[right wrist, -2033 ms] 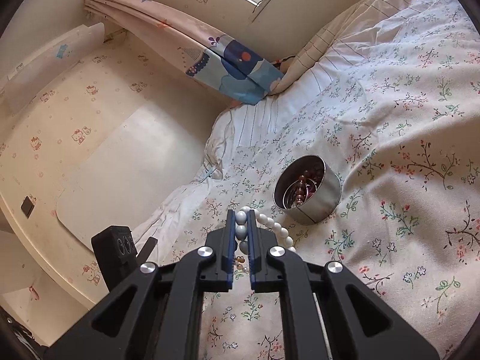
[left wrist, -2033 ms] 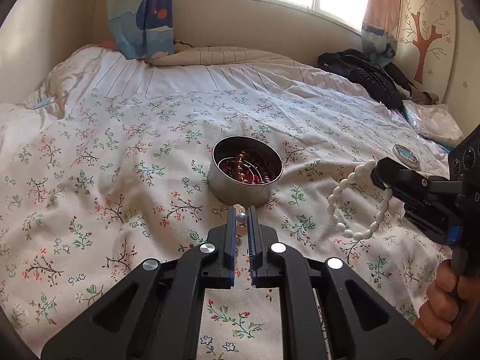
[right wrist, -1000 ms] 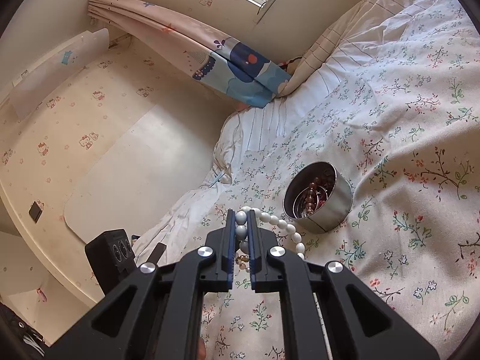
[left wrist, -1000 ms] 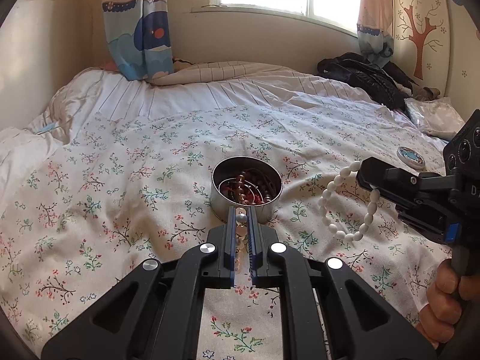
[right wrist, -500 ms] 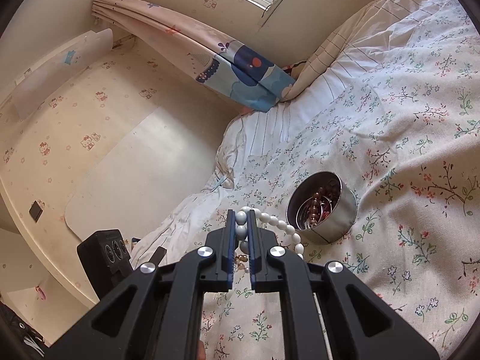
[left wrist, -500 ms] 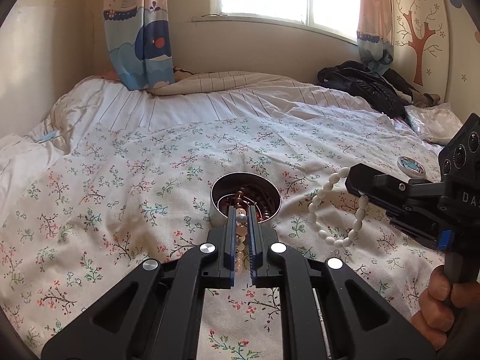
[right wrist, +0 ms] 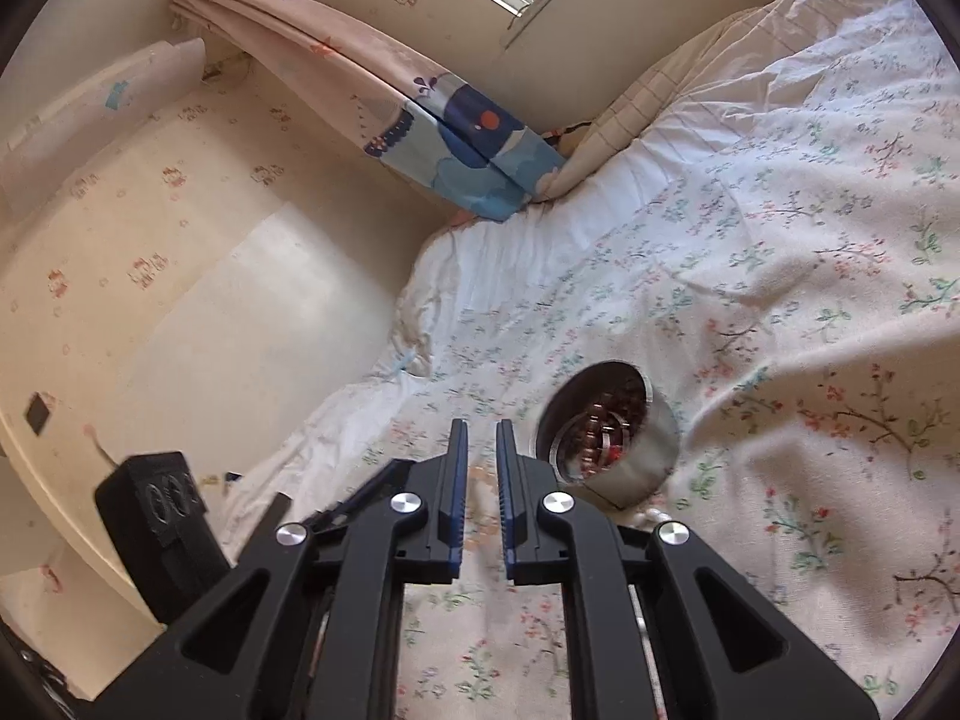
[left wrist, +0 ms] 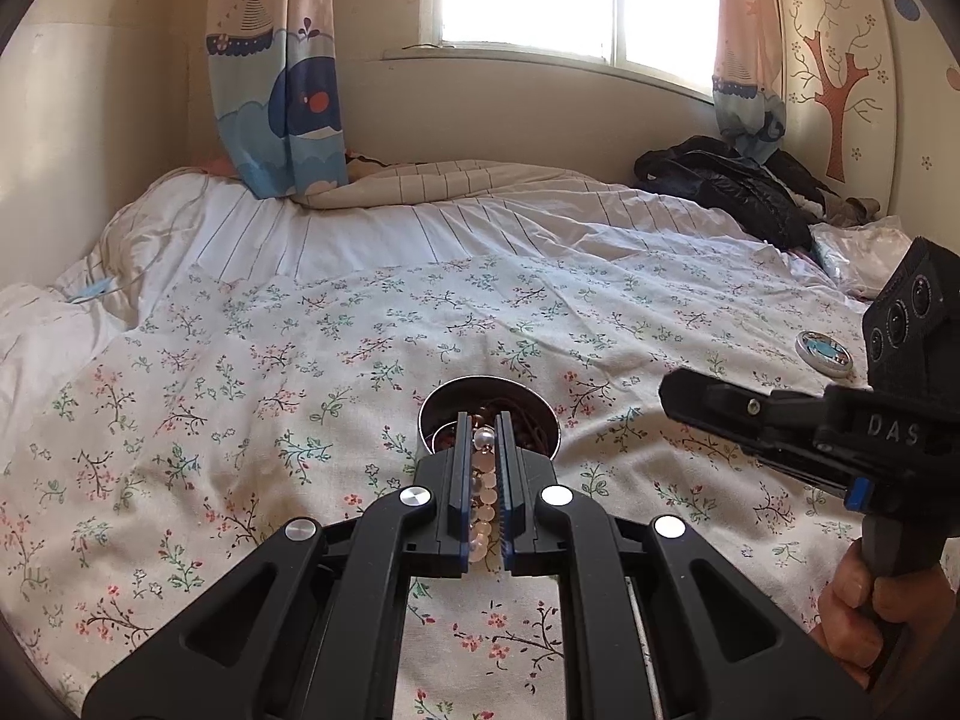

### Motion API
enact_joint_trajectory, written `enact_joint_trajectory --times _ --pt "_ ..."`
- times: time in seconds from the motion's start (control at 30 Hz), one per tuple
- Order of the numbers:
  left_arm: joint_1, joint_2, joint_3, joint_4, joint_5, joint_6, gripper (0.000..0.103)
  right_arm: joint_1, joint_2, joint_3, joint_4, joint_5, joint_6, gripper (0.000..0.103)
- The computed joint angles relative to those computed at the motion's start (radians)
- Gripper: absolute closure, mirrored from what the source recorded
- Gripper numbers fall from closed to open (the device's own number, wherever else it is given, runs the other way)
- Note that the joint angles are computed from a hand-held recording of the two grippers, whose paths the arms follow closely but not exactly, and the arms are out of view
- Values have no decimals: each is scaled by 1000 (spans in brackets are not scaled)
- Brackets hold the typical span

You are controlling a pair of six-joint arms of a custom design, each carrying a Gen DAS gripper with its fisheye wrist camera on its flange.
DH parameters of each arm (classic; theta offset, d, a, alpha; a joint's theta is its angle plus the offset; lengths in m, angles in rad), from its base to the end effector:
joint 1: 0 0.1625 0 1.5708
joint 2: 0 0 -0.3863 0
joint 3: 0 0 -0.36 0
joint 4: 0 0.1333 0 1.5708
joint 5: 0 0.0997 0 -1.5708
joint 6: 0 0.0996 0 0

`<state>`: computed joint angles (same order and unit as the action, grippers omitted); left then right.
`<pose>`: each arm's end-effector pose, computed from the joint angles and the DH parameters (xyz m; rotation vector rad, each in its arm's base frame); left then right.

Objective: Organize jewelry
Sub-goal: 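Carry the pink bracelet in the left gripper while the right carries the white bracelet over the tin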

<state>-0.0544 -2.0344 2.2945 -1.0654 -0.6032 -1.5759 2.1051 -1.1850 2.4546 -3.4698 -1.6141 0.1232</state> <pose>-0.2193 -0.2037 0.3056 0.5102 2.1489 -1.1608 0.3103 -0.2711 0.1549 -0.5606 2.7870 -0.8957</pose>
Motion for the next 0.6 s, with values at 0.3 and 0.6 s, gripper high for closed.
enact_joint_trajectory --times 0.3,0.6 --pt "13 -64 -22 71 1 -81 96 142 190 -191 502 -519 -40 94" --pt "34 -163 -12 28 11 -81 96 -27 15 8 70 -55 -24 95"
